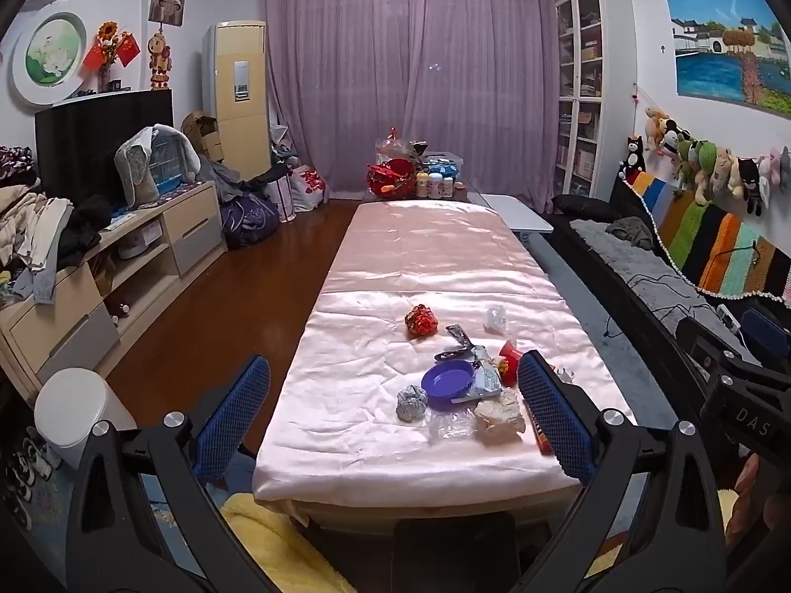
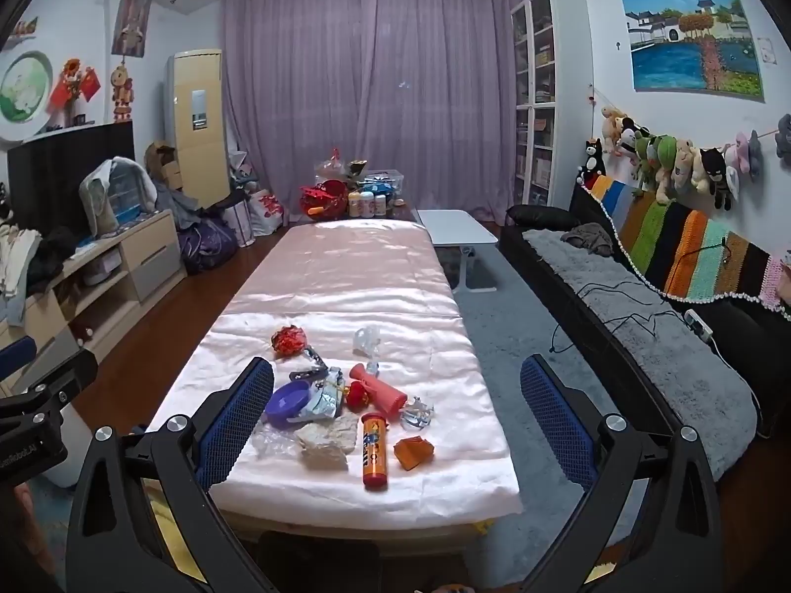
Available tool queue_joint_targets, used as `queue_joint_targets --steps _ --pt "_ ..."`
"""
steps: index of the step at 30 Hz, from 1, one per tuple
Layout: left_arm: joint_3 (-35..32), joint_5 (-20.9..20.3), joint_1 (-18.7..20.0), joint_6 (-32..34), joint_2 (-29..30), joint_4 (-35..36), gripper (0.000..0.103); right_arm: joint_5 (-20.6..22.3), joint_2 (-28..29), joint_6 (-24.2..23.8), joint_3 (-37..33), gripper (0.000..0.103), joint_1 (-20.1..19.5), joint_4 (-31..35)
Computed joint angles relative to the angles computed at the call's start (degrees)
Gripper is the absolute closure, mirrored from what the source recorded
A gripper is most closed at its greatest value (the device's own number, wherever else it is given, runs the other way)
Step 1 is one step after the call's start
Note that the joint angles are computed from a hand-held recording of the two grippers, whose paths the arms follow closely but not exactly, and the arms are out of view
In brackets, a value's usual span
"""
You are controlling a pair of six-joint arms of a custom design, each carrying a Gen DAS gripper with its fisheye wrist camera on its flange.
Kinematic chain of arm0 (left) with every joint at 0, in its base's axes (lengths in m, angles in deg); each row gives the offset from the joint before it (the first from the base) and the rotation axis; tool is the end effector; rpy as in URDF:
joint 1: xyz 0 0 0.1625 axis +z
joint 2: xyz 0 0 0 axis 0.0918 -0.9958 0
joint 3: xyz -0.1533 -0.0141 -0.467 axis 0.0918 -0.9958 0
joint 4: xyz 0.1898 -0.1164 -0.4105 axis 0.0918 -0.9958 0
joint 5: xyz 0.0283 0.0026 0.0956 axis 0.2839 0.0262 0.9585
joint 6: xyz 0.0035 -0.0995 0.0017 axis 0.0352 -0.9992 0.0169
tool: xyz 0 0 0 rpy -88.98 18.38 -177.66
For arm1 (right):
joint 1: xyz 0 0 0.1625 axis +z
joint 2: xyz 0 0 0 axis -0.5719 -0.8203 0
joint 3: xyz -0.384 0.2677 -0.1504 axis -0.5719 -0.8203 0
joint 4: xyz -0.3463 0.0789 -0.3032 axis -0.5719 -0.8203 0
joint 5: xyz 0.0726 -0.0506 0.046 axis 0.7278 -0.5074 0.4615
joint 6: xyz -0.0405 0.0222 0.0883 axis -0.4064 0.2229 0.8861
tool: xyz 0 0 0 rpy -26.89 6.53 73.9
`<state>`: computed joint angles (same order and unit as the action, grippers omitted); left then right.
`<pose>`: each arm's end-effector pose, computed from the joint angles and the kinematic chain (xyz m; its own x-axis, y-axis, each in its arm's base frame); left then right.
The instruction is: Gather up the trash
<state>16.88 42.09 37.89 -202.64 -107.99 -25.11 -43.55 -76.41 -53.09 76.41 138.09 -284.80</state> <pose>-0.4243 -0.6872 0.1694 -0.6819 0.1981 -0.7041 0.6963 0.4707 -0.5419 0.2221 -0.6473 0.3597 -0.7095 0.2546 0.6571 -0.5286 0.4243 -0.7352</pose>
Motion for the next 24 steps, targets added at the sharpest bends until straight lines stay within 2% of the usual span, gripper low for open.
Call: queue_joint_targets --steps 24 --pt "-0.95 -0.64 -0.62 0.27 0.14 0.59 0.008 0.21 0.38 -0.35 -0.99 0.003 0.19 0.30"
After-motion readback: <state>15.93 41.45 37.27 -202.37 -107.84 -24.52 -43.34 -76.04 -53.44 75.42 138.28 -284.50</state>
